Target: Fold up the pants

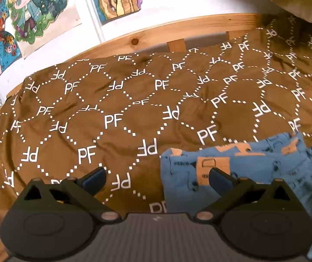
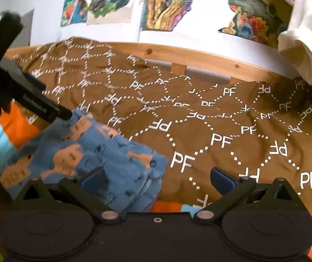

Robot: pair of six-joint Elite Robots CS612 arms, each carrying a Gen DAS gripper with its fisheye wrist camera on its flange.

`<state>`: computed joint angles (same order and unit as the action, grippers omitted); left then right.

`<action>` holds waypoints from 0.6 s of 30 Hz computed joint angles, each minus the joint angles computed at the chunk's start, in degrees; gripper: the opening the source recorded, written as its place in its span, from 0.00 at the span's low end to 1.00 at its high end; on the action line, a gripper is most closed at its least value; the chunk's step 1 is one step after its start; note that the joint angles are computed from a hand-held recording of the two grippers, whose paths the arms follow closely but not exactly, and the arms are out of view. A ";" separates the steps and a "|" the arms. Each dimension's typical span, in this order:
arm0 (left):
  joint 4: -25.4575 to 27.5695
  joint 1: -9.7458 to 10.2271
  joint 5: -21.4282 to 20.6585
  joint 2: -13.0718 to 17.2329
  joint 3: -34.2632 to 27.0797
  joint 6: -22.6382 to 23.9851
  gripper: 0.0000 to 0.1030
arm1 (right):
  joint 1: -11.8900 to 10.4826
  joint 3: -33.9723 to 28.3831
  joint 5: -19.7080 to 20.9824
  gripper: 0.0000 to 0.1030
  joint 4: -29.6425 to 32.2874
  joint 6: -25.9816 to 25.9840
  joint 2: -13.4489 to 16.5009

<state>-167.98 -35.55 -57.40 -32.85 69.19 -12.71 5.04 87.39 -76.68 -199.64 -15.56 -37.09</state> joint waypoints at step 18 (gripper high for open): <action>-1.21 -0.28 -2.48 -5.09 13.46 -6.53 0.99 | 1.54 3.65 -9.18 0.99 8.34 0.51 -3.51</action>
<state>-169.19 -35.83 -59.88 -37.93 82.65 -19.24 6.57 91.04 -85.86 -191.31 -15.05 -40.60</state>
